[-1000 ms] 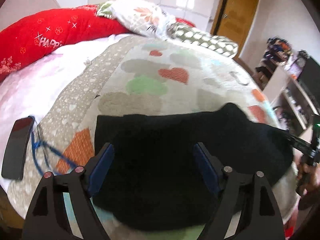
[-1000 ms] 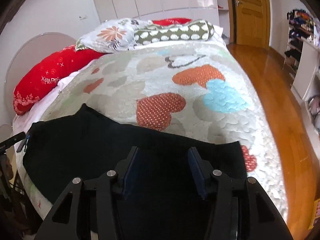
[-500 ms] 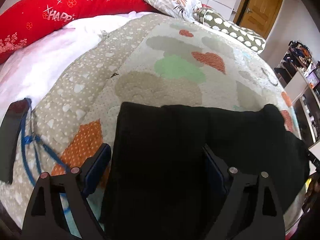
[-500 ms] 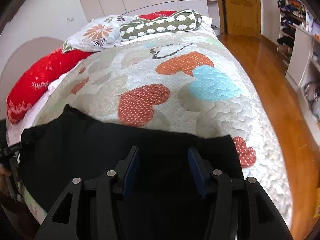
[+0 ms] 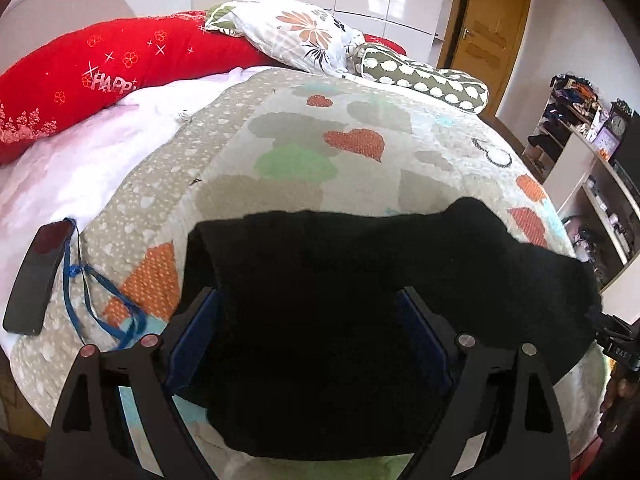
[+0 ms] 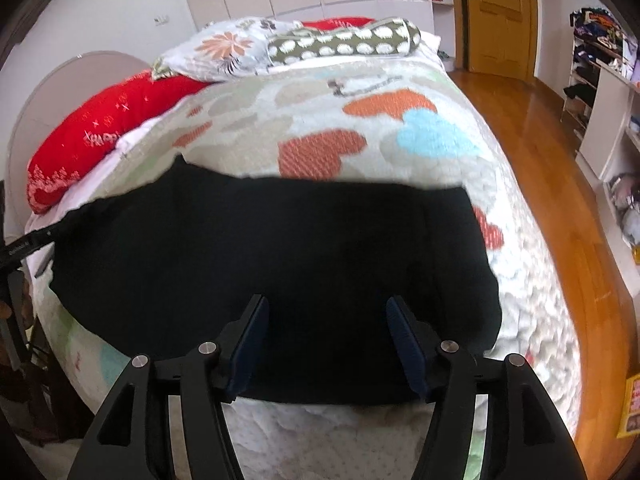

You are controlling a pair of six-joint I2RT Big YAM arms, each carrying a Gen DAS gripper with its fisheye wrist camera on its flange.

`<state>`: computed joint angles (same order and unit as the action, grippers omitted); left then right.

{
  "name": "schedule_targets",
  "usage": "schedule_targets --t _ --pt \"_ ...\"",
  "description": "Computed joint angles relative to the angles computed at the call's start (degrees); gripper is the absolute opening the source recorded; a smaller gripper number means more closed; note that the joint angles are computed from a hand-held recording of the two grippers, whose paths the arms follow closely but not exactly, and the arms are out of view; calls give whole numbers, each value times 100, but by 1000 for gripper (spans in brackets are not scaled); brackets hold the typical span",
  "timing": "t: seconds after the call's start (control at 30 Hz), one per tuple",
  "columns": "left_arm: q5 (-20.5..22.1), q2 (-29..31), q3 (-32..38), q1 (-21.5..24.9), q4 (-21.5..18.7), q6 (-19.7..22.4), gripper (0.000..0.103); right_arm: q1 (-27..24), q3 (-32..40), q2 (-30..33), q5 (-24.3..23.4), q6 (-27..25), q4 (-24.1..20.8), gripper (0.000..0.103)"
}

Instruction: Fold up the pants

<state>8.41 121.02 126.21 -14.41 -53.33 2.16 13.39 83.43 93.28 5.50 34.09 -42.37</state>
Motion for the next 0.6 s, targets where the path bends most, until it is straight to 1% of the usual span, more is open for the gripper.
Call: schedule_targets --t 0.07,0.1,0.2,0.27,0.33,0.4,0.5,0.6 --pt "-196 -72 -272 -59 240 75 92 19 -132 -20 16 -1 164 65" --pt "-281 -55 -312 -82 251 123 93 31 -165 -32 51 -11 213 65" --pt "-582 -105 -474 -137 350 249 93 56 -134 -66 98 -24 143 66" --pt "-535 -147 -480 -135 336 257 93 54 -203 -168 104 -15 195 66" --pt "-407 -203 -454 -117 309 167 93 42 -295 -294 91 17 240 67" --pt "-378 -265 -434 -126 321 136 93 32 -404 -418 112 100 285 67" --pt "-324 -379 -468 -179 398 219 93 0 -593 -592 47 241 402 68" --pt "-226 -393 -371 -263 308 368 93 -11 -709 -709 -63 310 414 68"
